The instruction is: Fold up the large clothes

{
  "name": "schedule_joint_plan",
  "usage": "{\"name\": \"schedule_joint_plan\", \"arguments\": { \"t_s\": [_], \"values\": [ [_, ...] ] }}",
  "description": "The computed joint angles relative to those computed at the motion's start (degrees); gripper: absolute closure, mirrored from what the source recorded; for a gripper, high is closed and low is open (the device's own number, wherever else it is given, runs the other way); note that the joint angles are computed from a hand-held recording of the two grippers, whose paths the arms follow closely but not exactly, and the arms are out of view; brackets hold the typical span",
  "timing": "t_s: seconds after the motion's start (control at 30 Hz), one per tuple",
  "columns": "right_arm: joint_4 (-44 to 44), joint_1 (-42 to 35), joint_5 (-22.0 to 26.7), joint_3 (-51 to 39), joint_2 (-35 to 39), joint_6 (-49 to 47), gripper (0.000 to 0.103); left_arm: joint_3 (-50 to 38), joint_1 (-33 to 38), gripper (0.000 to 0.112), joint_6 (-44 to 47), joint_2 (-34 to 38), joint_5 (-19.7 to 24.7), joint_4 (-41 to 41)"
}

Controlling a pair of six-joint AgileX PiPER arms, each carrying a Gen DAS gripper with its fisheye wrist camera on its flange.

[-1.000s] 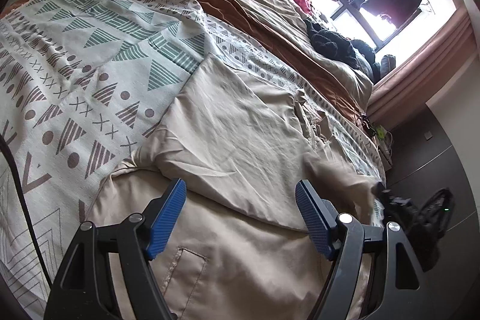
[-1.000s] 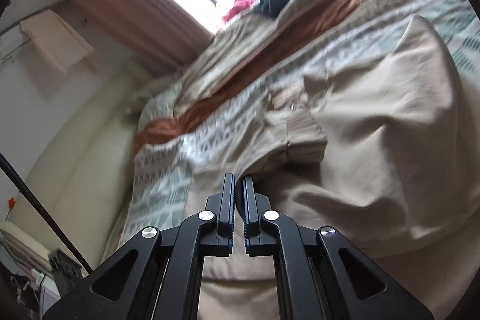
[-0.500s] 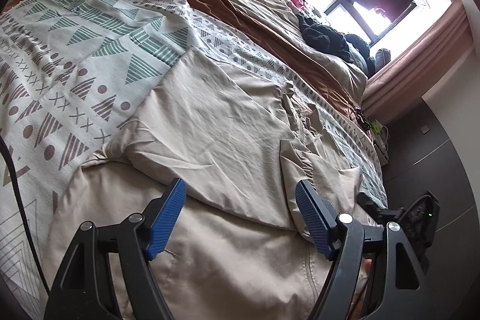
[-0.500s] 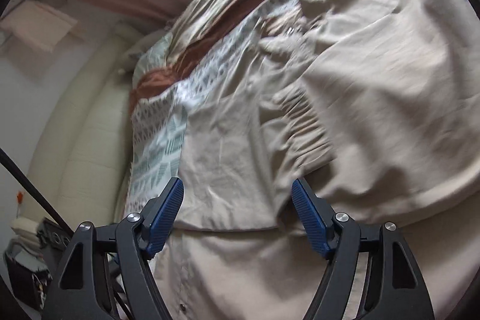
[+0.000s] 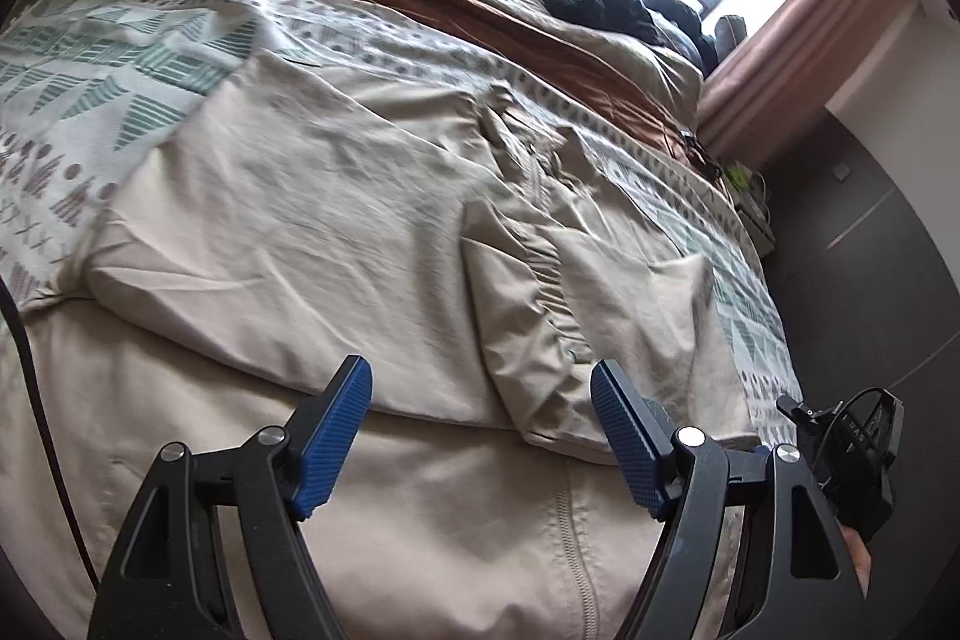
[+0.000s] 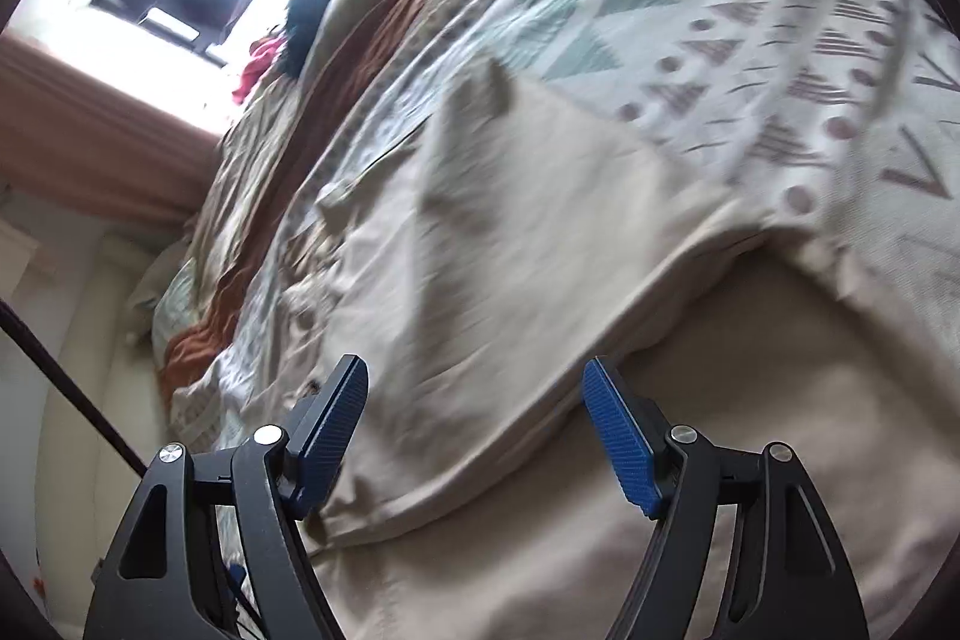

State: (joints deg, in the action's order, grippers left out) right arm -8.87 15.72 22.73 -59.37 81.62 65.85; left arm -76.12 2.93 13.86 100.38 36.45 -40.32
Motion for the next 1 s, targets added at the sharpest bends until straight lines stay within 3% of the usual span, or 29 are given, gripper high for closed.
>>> {"name": "schedule_joint_plan", "arguments": {
  "t_s": [0.2, 0.3, 0.4, 0.47, 0.5, 0.57, 0.67, 1.0],
  "values": [
    [7.0, -4.1, -0.1, 3.5, -2.5, -5.0, 0.045, -5.0, -8.1, 0.036, -6.8, 5.4, -2.2, 6.7],
    [10.3, -5.6, -0.4, 4.7, -2.6, -7.3, 0.049, -10.9, -11.6, 0.036, -12.5, 9.8, -0.6, 14.7],
    [16.4, -8.1, -1.4, 6.0, -2.1, -12.8, 0.064, -18.0, -14.8, 0.036, -20.0, 14.7, 2.9, 26.7],
    [20.2, -9.3, -2.2, 6.7, -1.7, -15.9, 0.080, -21.7, -15.6, 0.036, -22.2, 17.7, 5.7, 31.1],
    [21.5, -9.8, -3.0, 7.1, -1.6, -16.6, 0.083, -23.5, -15.7, 0.037, -23.7, 19.2, 6.9, 33.0],
    [21.8, -10.3, -4.4, 7.9, -1.7, -15.5, 0.093, -25.8, -14.7, 0.060, -23.5, 21.1, 7.9, 32.4],
    [17.3, -9.9, -6.6, 9.6, -2.6, -9.1, 0.097, -28.9, -13.8, 0.078, -24.1, 22.9, 8.6, 32.4],
    [13.5, -9.8, -12.7, 15.6, -4.3, -1.9, 0.099, -24.0, -7.8, 0.082, -24.6, 20.0, 2.9, 28.9]
  ]
}}
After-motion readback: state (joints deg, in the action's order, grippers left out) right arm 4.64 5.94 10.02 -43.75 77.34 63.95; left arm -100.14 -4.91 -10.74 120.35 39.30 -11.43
